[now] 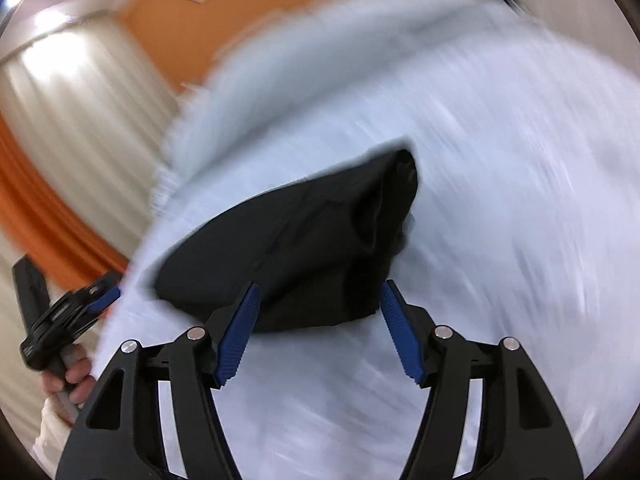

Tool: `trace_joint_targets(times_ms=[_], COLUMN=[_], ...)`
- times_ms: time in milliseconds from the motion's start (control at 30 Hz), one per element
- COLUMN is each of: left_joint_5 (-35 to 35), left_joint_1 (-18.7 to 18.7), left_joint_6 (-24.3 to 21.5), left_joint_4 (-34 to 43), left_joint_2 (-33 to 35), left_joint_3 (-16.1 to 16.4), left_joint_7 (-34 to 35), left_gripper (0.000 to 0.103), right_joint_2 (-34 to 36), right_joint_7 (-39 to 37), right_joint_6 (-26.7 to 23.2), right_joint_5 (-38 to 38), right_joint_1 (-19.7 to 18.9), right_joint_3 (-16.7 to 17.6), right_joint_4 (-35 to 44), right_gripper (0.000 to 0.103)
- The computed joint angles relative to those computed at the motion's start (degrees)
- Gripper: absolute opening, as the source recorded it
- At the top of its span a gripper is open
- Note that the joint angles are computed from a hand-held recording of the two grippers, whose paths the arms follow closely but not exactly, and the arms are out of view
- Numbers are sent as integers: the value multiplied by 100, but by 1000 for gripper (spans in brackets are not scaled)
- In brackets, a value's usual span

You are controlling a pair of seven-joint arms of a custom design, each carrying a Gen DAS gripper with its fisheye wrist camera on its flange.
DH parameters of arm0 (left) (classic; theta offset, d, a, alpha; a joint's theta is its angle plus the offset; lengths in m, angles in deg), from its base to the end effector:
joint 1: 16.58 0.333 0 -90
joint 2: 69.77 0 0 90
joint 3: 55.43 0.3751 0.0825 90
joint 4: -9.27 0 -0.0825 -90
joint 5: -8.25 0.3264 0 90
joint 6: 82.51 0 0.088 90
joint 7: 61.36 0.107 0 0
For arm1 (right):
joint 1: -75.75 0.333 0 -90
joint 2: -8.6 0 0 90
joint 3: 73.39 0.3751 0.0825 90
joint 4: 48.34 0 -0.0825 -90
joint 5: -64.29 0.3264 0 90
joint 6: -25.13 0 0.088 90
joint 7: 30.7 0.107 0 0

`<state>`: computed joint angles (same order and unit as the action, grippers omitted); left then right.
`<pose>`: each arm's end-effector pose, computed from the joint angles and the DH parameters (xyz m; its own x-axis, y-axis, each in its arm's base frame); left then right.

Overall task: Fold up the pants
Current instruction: 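Lower the folded trousers onto the bed and open both grippers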

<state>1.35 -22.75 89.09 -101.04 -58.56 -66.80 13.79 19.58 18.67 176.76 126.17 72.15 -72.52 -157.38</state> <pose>0.5902 -0.1650 0.5848 -0.0602 -0.9420 0.3302 -0.6888 -0.2002 -0.6967 0.5985 -0.0528 0.5364 0.0268 -0.8639 -0.5030 -0.7426 0.3197 -0.5886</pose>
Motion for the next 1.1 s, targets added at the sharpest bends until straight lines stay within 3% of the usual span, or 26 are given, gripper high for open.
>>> trace_joint_targets(times_ms=[33,167,233,267,300,333,400,433,467,500,533,567,600,633,700,767,800,867,900,967,1033,1067,1100], left_joint_5=[-198,-947,-983,-902,-1002,-1135,-973,-877,-1039,-1174,-1266,-956,-759,-964,-1382,-2048,-2091,-1391,-1277,-1668,-994,-591,-513], left_joint_1=[133,554,486,367,412,493,310,217,280,318,283,73,48,180,432,830,836,460,298,209,-188,-321,-316], left_joint_6=[18,520,429,279,130,-33,-763,-1075,-1275,-1355,-1312,-951,-784,-936,-900,-993,-1128,-1775,-1833,-1214,-1092,-994,-822], left_joint_4=[-229,-851,-621,-368,-113,145,760,992,1193,1299,1313,1177,1121,1229,1074,826,774,853,797,373,84,-70,-173], left_joint_2=[14,-158,-112,4,142,318,727,921,1175,1327,1440,1458,1454,1510,1323,986,903,979,1038,855,549,366,258], left_joint_3=[-101,-436,-326,-182,-238,-335,-135,-51,-168,-238,-253,-68,-84,-299,-644,-1148,-1154,-717,-552,-497,23,232,241], left_joint_7=[137,628,504,254,237,290,-119,-367,-382,-385,-442,-715,-706,-408,-377,277,379,-141,-262,7,-714,-1116,-1115], left_gripper=[58,60,77,83,87,87,87,87,87,83,73,70,30,14,12,13,18,31,38,40,52,52,52], right_joint_2=[-64,-101,33,168,312,462,743,896,994,1031,1076,1165,1227,1176,1020,822,822,912,942,612,165,-68,-331], right_joint_7=[-424,-334,-270,-120,3,326,974,1112,1131,1066,870,1076,1129,1027,756,539,512,1092,1273,960,812,585,110], right_joint_6=[98,-46,-87,-43,23,42,-65,-264,-377,-280,-200,-440,-748,-1052,-1422,-1796,-1866,-1476,-1312,-1021,-509,-199,-72], right_joint_5=[416,204,243,123,13,-289,-694,-574,-428,-258,-193,-485,-410,-308,-385,-470,-538,-1795,-2211,-1840,-1606,-1418,-1081], right_joint_1=[-155,-112,-89,-46,-7,41,45,-79,-186,-231,-129,-228,-354,-500,-618,-760,-769,-334,-234,-569,-581,-561,-568], right_joint_3=[84,-85,-70,-65,-39,-64,-50,57,172,269,226,319,391,458,425,292,213,-276,-392,-112,-120,-96,-33], right_joint_4=[-284,-133,128,258,360,477,643,757,798,776,823,986,1130,1235,1412,1480,1482,1288,1128,656,219,13,-154], right_gripper=[61,65,89,90,90,90,90,90,90,84,49,40,29,21,20,20,24,41,53,55,58,57,55])
